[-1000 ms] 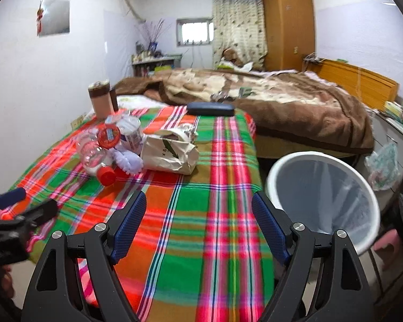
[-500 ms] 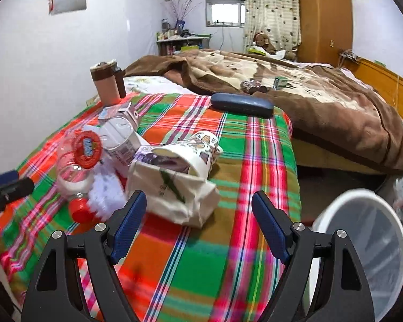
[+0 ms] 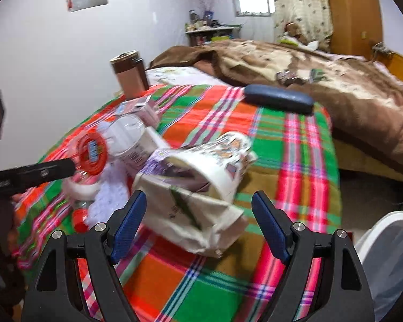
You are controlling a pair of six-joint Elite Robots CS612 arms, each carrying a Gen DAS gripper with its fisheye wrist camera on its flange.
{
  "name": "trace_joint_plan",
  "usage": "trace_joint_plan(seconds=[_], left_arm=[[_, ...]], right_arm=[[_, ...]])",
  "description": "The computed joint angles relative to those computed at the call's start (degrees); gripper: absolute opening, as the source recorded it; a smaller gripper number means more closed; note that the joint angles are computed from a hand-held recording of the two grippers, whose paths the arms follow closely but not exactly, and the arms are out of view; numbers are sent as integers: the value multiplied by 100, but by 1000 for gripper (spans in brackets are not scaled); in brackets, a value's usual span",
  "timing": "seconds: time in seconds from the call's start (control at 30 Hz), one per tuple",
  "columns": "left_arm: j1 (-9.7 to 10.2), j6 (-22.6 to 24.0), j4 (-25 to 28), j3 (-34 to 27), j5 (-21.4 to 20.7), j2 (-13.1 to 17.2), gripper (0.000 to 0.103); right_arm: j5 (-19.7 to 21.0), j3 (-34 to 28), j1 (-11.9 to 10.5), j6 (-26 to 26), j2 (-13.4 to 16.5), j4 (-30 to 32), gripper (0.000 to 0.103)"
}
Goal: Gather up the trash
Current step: 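Grasp the white paper bag with the right tool while the left tool reaches toward the clear bottle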
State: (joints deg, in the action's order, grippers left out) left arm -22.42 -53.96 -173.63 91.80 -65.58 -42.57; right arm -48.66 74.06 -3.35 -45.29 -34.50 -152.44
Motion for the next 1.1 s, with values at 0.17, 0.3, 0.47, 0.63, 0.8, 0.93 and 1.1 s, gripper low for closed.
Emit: trace_joint_plan(seconds=[0.17,0.3,0.47,0.63,0.8,0.93,1.1], left_arm=[[20,-57,413,-4,7,-35,101],[-5,67,625,109,209,-150,101],[-5,67,694,313,329,-295,101],[67,-181,330,445,216,-335,100],[182,-314,186,276,-251,-172,96],[248,-636,-37,194,-585,-35,94],[242,-585,91,25,-602,78,80]], right_arm=[[158,37,-44,-355,-75,518,82],[226,54,-57,-758,-157,1148,79],[231,110,-51,-1251,-247,1647,59],[74,203,0,-764,-207,745,53],[25,10,103,-592,-86,917,53],[-35,40,144,-641,-83,940,52],[30,166,113,-687,-132,813,37]])
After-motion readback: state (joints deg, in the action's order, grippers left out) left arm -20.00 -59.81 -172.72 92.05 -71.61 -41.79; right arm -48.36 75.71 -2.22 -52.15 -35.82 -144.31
